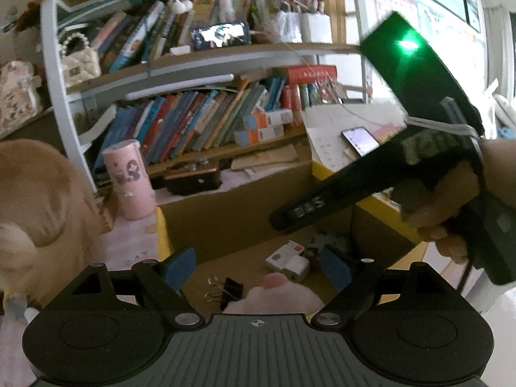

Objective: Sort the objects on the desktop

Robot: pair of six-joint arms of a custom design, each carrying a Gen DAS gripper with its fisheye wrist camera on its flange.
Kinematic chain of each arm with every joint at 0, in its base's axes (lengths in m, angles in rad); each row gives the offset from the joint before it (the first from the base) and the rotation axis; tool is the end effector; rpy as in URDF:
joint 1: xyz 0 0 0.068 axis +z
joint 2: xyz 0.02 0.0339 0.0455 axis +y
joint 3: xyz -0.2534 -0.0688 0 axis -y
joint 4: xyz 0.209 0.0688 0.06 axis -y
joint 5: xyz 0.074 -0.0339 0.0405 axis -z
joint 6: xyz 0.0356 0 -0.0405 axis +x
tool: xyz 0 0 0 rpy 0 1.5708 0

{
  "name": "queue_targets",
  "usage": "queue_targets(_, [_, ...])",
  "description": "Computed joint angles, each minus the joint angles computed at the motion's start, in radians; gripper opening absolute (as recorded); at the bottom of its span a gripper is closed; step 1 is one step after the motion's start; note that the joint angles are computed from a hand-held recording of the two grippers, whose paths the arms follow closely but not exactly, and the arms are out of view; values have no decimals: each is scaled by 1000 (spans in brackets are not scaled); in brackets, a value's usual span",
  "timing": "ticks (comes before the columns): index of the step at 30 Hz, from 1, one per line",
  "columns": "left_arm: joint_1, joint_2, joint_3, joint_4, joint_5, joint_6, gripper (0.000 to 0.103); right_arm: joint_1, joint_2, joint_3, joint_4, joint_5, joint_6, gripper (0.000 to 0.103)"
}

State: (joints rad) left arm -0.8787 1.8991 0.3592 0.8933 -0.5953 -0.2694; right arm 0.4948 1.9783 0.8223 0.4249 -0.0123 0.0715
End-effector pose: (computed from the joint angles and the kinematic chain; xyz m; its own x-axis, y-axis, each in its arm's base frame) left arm 0.1754 -0.1803 0.0840 -0.4643 0.2148 -0.8593 0.2368 0.9649 0.1132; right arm 0.3000 0.1624 0.1059 -0.6206 -0.2537 -0.7419 -0.4397 0.8961 0.0614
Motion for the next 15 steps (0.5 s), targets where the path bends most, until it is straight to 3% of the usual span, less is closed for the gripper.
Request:
queue_targets(8, [-34,-146,-163,28,-77,-89,91,81,-174,-246,192,174,104,67])
queue_targets(15, [-62,-274,-309,43,-128,-129,92,210,-280,-403,250,377,238,67])
